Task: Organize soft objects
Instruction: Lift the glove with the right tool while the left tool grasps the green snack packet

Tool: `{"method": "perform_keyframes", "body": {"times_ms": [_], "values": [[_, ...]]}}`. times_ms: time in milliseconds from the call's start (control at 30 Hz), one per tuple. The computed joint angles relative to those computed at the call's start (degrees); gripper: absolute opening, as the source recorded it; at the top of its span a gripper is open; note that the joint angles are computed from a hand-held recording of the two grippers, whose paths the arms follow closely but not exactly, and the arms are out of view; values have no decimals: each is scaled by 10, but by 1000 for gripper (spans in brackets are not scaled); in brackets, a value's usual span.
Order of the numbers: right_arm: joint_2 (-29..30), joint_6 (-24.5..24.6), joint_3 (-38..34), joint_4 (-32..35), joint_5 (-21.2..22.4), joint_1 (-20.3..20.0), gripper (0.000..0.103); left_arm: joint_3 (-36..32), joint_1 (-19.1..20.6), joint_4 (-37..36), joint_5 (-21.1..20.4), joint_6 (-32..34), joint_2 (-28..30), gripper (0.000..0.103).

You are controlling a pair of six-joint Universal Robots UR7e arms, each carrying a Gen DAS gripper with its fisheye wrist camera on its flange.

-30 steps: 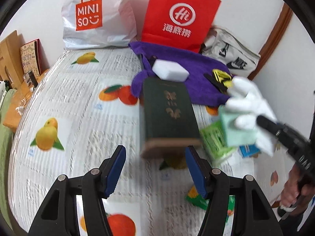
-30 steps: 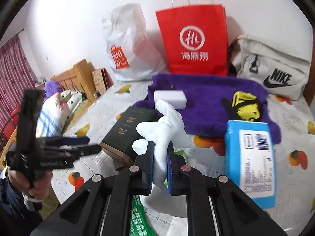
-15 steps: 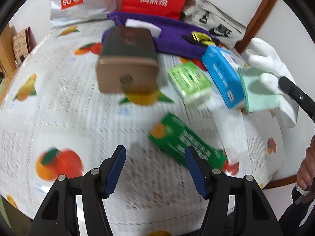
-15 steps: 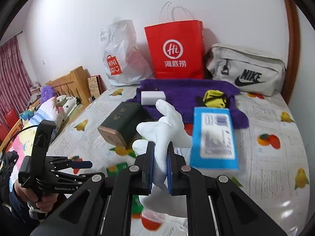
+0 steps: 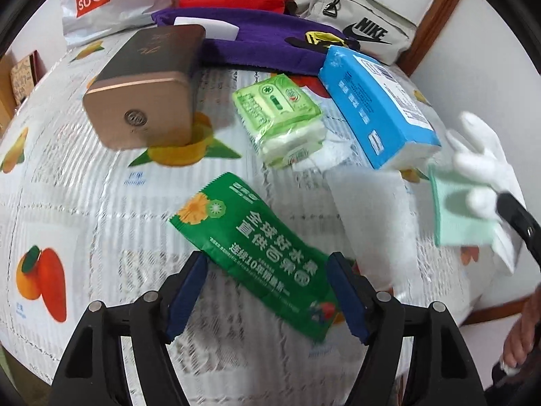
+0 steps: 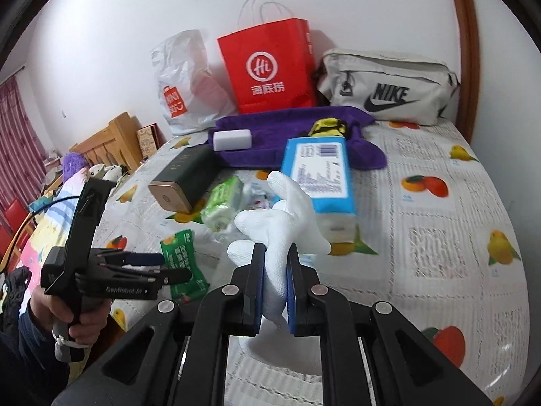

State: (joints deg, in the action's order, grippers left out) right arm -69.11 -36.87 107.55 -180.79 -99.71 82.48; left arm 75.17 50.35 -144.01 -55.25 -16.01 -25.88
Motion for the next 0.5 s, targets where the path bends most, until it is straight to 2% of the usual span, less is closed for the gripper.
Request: {"method": "perform_keyframes", "body": {"times_ms": [267,333,367,500], "values": [[-6,13,-5,19,5,-22,11,-59,-17,36,103,6,51,71],[-6,15,-5,21,7,-24,11,-56,-16,27,110,19,51,70],[-6,16,-6,22,8,-25,11,-47,-14,16,110,28,46,66],[-6,19,-6,30,10,-28,11,-15,-6,-3,112,58,20,63]]}}
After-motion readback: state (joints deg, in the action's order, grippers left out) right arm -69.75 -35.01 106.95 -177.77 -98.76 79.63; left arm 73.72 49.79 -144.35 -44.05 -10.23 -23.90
